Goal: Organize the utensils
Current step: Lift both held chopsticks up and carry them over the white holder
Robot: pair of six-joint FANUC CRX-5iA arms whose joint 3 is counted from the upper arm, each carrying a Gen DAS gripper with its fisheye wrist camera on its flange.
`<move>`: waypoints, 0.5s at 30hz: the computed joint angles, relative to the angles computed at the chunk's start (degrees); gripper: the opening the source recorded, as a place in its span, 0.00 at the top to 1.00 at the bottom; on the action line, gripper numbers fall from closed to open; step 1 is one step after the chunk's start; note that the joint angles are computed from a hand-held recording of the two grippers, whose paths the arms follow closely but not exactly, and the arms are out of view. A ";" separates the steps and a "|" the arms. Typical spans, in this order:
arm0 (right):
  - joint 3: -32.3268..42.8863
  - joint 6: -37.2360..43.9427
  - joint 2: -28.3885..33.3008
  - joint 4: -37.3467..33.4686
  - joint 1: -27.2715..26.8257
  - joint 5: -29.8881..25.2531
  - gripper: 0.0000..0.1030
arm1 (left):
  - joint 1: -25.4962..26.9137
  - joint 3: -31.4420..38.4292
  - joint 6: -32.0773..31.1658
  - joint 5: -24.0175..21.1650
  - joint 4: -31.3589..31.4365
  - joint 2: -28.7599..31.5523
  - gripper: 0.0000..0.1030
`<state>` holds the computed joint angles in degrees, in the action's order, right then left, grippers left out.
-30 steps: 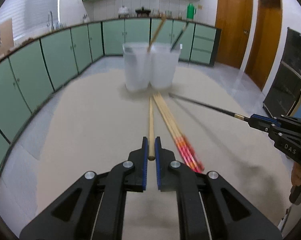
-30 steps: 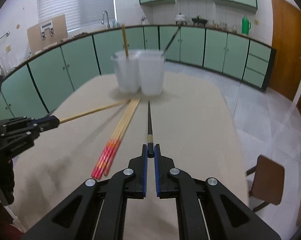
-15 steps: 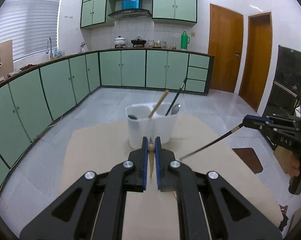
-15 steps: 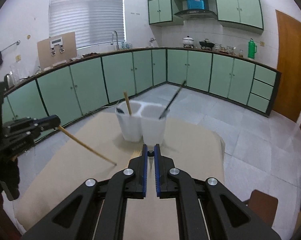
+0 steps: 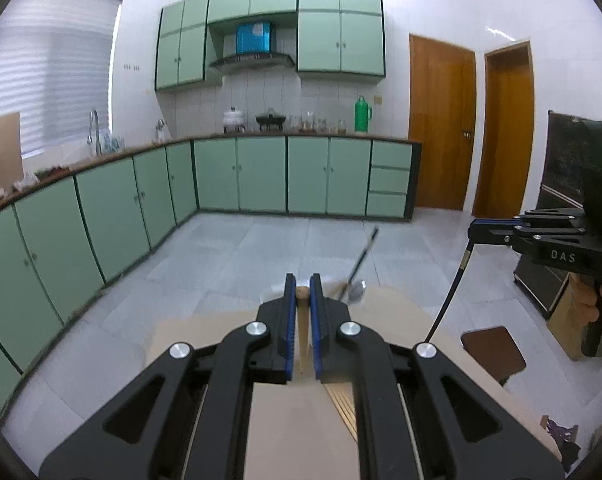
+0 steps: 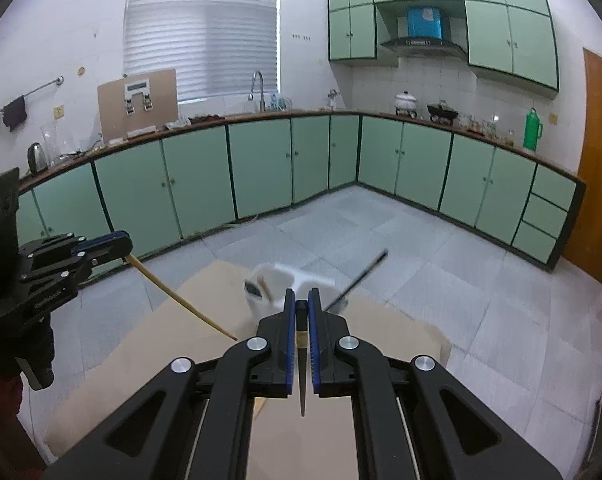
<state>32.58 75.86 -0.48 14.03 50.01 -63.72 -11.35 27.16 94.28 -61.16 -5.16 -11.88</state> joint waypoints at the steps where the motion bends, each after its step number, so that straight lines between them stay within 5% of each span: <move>1: 2.19 0.57 1.06 -0.27 -0.32 -0.22 0.94 | 0.30 1.05 -0.37 0.33 0.28 0.35 0.95; 15: 27.06 -0.62 18.44 0.26 -4.16 -0.64 0.94 | 0.76 14.19 -1.97 2.00 0.85 10.80 0.95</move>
<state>59.64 75.24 17.96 14.29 45.85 -64.36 -10.59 41.34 92.31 -59.16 -4.31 -1.08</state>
